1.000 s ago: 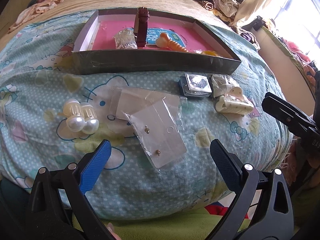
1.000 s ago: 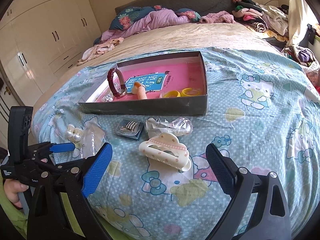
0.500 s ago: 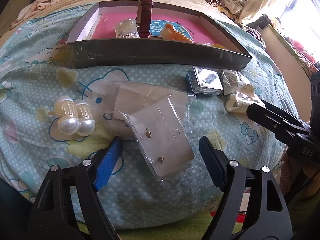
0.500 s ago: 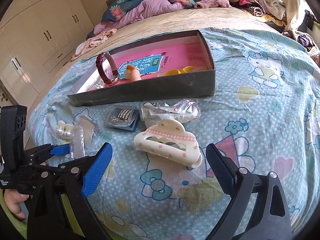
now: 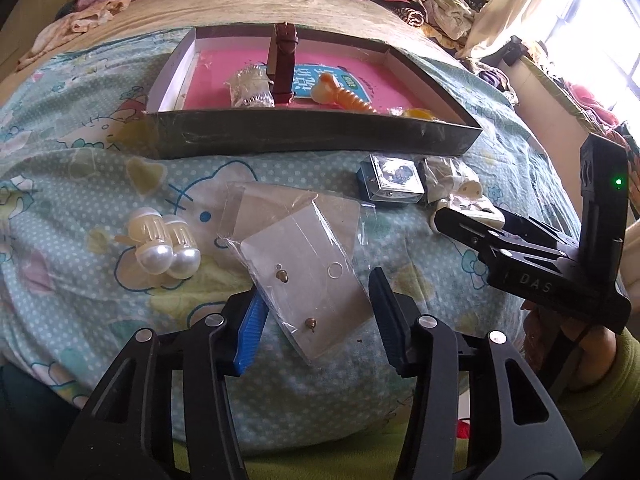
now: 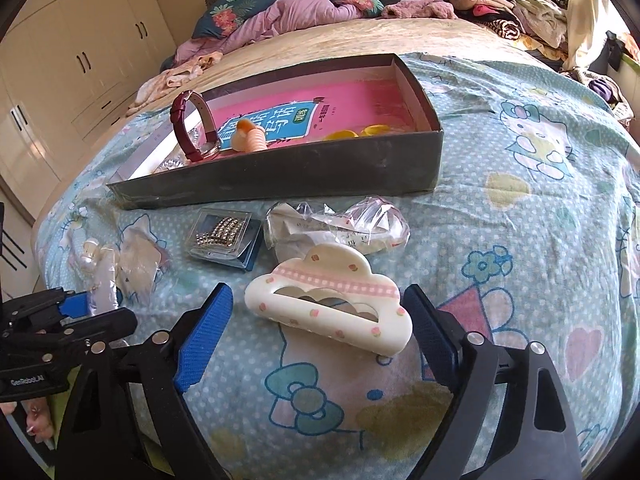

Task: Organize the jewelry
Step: 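Grasp the bagged stud earrings with the left gripper while the right gripper grasps the white claw clip, then carry the stud earrings and claw clip into the pink box and release both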

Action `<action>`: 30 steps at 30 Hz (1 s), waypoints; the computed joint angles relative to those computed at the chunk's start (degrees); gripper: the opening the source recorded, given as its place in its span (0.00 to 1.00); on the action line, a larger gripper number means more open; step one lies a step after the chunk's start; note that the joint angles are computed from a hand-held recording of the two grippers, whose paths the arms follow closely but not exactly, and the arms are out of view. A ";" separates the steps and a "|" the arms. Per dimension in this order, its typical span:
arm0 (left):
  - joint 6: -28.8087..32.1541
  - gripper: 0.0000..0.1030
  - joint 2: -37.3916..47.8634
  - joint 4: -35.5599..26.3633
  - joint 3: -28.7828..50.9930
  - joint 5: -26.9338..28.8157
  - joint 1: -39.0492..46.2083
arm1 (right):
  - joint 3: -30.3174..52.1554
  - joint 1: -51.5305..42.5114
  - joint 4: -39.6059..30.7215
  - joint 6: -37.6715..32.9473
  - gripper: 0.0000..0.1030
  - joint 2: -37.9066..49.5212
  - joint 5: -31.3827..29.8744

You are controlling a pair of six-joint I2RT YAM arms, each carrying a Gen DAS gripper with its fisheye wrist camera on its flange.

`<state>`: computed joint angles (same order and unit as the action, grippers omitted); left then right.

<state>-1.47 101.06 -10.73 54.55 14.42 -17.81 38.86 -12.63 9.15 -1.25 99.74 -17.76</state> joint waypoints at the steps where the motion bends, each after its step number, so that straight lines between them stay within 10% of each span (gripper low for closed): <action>1: 0.22 0.40 -0.61 0.16 -0.30 -0.07 0.20 | 0.11 -0.38 0.08 -0.16 0.72 0.17 -0.44; 30: 0.21 0.40 -8.53 1.93 -2.15 0.50 4.88 | -2.52 1.03 -7.33 -4.30 0.70 -16.41 -7.60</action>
<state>-1.27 92.53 -8.80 52.40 14.93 -12.93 36.33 -11.60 1.83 -5.55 83.33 -25.36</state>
